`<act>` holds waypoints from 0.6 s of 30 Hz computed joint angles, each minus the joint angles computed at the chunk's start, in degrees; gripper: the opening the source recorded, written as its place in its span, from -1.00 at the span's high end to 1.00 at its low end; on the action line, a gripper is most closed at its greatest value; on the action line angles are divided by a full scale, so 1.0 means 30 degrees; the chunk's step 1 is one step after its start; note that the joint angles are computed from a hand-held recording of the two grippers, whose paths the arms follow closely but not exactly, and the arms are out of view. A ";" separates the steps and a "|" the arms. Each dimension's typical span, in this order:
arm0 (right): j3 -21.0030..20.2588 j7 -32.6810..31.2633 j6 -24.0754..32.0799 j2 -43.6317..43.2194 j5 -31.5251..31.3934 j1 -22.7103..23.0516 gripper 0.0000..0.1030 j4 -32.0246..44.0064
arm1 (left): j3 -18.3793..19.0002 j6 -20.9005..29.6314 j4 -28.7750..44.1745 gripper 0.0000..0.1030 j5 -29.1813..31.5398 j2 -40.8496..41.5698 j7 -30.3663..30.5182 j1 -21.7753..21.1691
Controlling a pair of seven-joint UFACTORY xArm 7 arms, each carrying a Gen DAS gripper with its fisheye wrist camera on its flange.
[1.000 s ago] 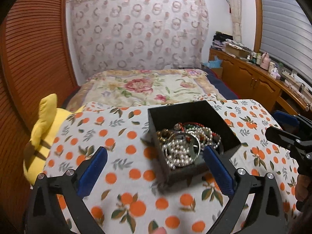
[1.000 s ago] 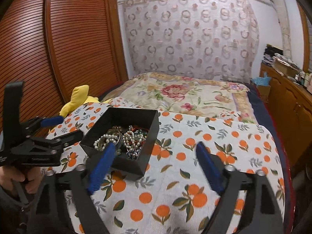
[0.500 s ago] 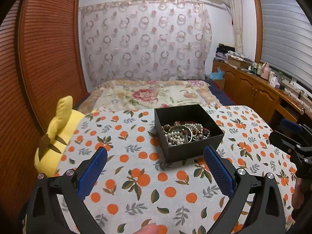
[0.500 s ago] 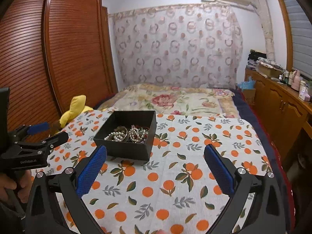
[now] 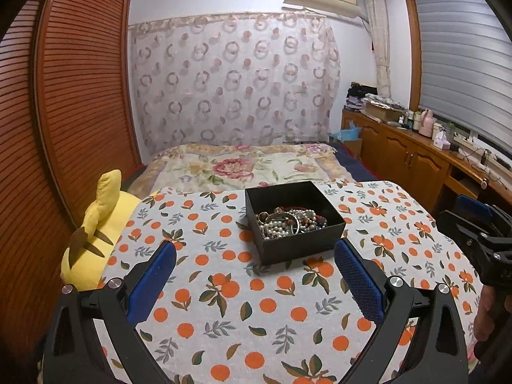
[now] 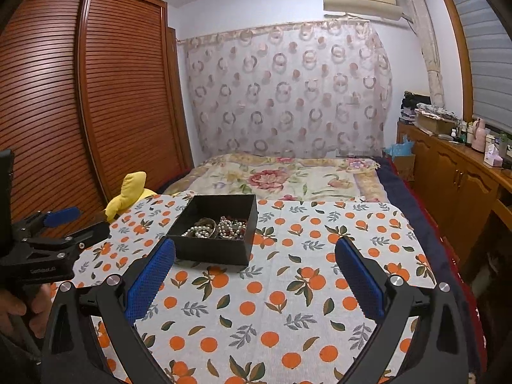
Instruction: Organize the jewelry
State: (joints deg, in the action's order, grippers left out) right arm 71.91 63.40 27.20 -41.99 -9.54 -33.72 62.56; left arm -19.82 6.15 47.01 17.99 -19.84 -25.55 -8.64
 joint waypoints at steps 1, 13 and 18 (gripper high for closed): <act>-0.0034 -0.0014 0.0009 0.0029 0.0031 0.0058 -0.96 -0.0022 | 0.0131 -0.0054 -0.0078 -0.85 -0.0109 -0.0053 0.0065 -0.0148; -0.0144 0.0137 0.0158 0.0106 -0.0116 0.0286 -0.96 -0.0093 | 0.0305 -0.0253 -0.0397 -0.85 -0.0627 -0.0300 0.0345 -0.0388; -0.0144 0.0189 0.0165 0.0113 -0.0155 0.0292 -0.96 -0.0090 | 0.0103 -0.0231 -0.0472 -0.85 -0.0667 -0.0440 0.0251 -0.0205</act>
State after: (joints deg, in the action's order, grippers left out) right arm 71.48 63.97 27.70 -41.65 -10.00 -32.85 62.29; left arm -19.51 5.46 45.59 15.99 -21.16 -24.80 -9.25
